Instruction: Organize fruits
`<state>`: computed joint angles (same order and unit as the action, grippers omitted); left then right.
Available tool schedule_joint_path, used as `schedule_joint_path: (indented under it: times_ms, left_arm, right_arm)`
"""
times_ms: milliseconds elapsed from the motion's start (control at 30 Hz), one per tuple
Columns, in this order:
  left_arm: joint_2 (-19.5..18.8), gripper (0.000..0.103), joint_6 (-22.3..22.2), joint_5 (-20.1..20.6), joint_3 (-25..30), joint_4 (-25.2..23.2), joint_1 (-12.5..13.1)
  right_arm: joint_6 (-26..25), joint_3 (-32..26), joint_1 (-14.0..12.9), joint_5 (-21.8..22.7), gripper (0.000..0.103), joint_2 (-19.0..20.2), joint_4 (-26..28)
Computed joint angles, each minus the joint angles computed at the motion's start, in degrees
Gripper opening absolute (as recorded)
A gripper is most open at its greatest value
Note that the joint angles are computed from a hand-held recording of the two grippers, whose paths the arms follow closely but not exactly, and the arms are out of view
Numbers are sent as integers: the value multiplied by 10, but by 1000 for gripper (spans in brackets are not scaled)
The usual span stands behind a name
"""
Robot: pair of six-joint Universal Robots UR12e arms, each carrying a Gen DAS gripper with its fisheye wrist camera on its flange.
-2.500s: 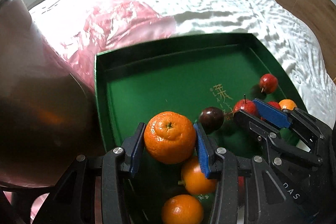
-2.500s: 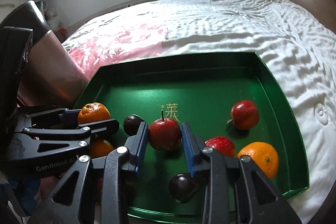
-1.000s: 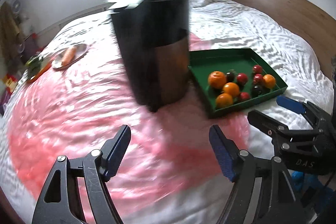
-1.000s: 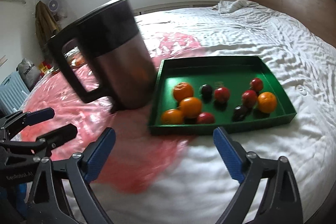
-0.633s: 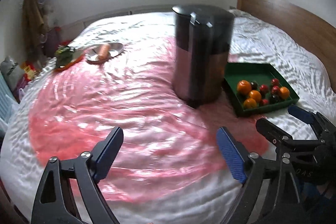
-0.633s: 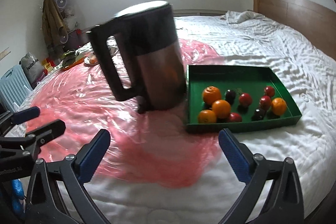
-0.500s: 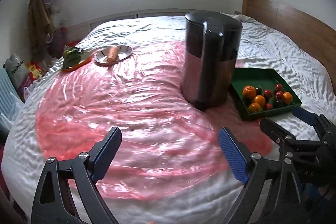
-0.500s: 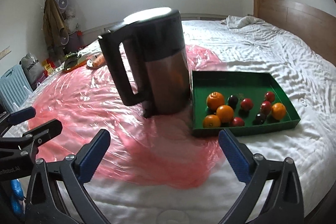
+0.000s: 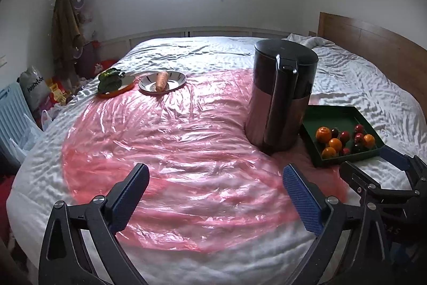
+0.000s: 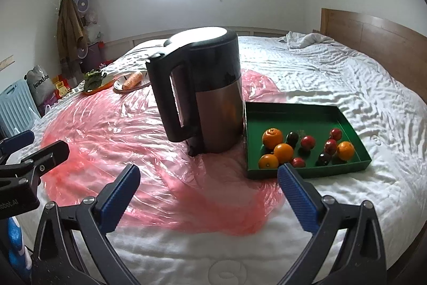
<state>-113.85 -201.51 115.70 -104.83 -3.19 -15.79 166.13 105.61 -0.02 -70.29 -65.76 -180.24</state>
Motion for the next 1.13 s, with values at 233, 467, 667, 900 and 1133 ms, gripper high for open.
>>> schedule_joint_path:
  times_ms: [233,467,667,900,1133]
  left_arm:
    - [6,101,-1,-6,-9,10,2]
    - [9,101,4,-2,-16,22,1]
    - [9,101,-3,9,-19,32,0]
    - [8,101,4,12,-19,37,-1]
    - [8,101,-1,16,-17,30,-1]
  right_arm:
    - [-6,6,3,-5,103,-5,-5]
    - [-7,7,4,-11,103,-8,-6]
    - [-9,8,5,-11,103,-9,-4]
    - [-9,6,4,-12,103,-8,0]
    - [-7,5,3,-14,103,-7,1]
